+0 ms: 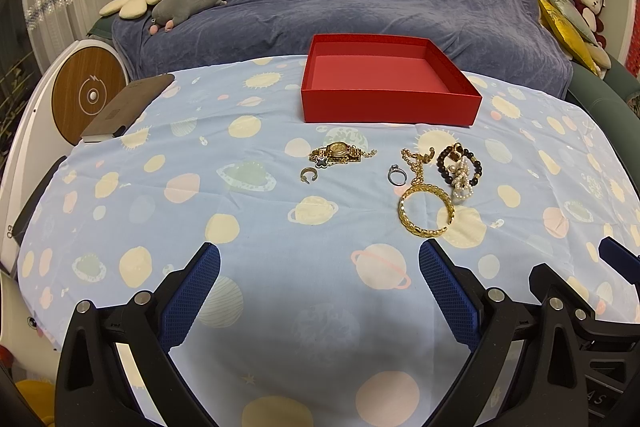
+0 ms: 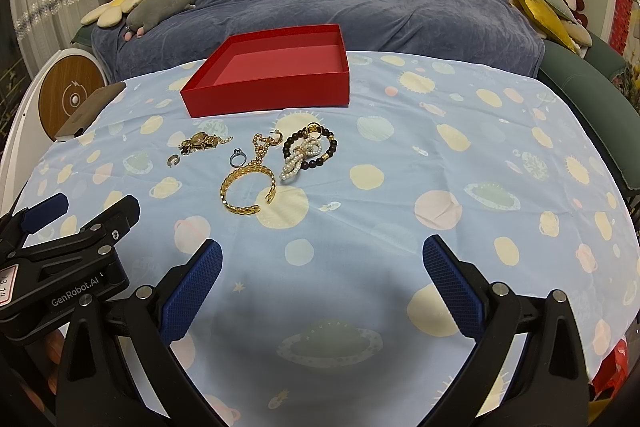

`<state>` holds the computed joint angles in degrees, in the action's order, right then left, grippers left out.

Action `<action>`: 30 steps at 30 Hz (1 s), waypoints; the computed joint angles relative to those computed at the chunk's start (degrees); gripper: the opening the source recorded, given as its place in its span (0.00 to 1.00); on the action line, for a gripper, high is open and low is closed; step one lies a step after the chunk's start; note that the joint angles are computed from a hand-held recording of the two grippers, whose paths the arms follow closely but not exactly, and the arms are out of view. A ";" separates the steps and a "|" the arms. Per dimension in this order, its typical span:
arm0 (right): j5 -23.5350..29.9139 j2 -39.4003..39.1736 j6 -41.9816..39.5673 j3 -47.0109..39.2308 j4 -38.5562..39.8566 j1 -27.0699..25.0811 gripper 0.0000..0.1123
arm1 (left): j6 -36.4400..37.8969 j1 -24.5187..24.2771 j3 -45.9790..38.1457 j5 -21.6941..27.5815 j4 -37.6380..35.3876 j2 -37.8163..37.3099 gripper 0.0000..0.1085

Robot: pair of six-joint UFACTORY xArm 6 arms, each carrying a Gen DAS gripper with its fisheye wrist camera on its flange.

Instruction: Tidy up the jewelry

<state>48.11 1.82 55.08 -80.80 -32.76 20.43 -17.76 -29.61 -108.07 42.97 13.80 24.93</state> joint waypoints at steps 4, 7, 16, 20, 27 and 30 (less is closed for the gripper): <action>-0.05 -0.01 0.03 0.02 0.02 0.00 0.87 | 0.00 0.01 0.02 -0.01 -0.01 -0.02 0.89; -0.04 0.07 0.01 -0.07 0.10 -0.01 0.87 | 0.02 0.02 0.01 -0.03 -0.05 0.00 0.89; 0.11 0.48 0.17 -0.35 0.64 -0.06 0.87 | 0.08 0.01 -0.49 0.65 -0.52 0.26 0.89; -0.47 2.38 -0.58 -1.83 1.70 -1.06 0.87 | -0.12 0.72 -2.15 2.19 -2.74 1.06 0.90; -3.43 9.61 -3.70 -8.23 5.79 -4.60 0.84 | 0.24 3.15 -8.12 4.18 -5.75 5.75 0.89; -4.06 14.30 -8.21 -13.18 10.19 -5.73 0.70 | 1.00 4.04 -12.23 5.55 -7.16 8.76 0.89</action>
